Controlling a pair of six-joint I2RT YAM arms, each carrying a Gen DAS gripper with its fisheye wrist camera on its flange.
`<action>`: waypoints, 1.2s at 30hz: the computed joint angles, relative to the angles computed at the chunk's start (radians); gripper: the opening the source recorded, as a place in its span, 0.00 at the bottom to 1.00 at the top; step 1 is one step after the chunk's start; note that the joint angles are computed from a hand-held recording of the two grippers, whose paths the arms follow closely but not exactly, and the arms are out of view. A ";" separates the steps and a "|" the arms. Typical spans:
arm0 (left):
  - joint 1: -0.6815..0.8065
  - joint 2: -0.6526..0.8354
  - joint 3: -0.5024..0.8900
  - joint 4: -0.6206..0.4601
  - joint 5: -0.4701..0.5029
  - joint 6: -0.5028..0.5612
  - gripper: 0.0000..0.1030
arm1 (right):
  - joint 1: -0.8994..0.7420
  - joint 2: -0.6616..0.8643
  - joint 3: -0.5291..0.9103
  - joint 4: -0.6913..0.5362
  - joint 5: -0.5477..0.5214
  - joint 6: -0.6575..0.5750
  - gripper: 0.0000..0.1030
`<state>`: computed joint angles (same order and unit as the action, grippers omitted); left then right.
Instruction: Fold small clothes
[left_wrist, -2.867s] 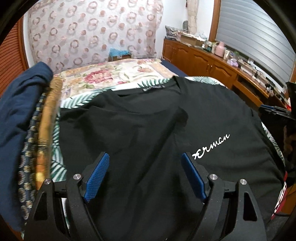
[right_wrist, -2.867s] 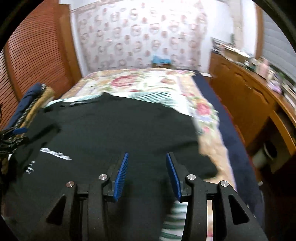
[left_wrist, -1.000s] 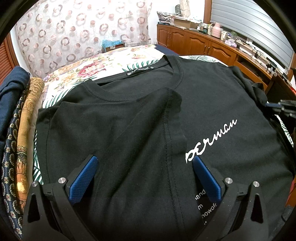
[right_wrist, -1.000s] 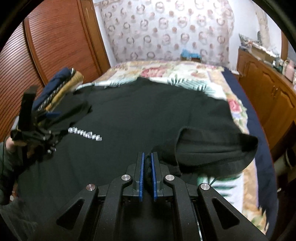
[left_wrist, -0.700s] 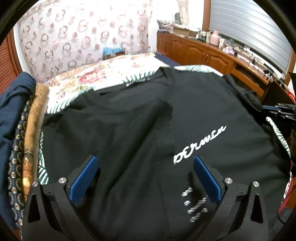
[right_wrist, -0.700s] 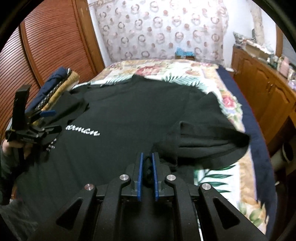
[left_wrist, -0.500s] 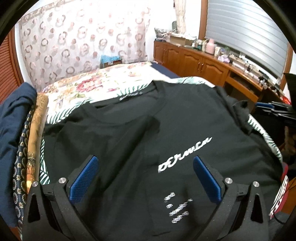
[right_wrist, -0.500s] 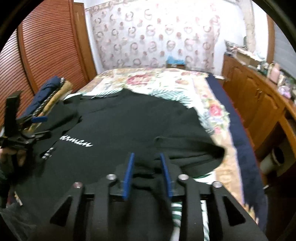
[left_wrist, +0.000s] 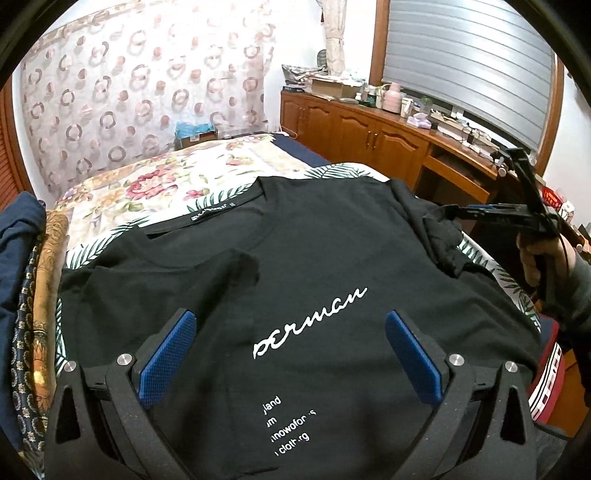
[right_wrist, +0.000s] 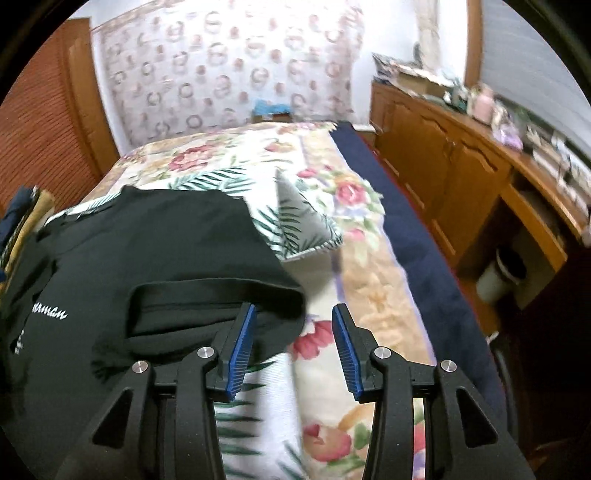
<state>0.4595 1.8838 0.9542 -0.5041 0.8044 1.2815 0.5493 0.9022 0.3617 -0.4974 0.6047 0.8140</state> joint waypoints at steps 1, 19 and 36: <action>0.004 0.003 0.000 -0.002 0.000 0.006 1.00 | -0.033 0.001 -0.010 0.035 -0.030 -0.023 0.43; 0.069 0.042 0.048 -0.024 0.004 0.009 1.00 | 0.069 0.296 0.248 0.330 -0.142 -0.338 0.01; 0.089 0.079 0.072 -0.076 -0.002 0.066 1.00 | 0.100 0.569 0.366 0.221 -0.115 -0.066 0.42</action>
<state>0.5485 1.9632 1.0262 -0.5800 0.8019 1.3472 0.6492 1.4711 0.7277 -0.2761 0.4902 0.7477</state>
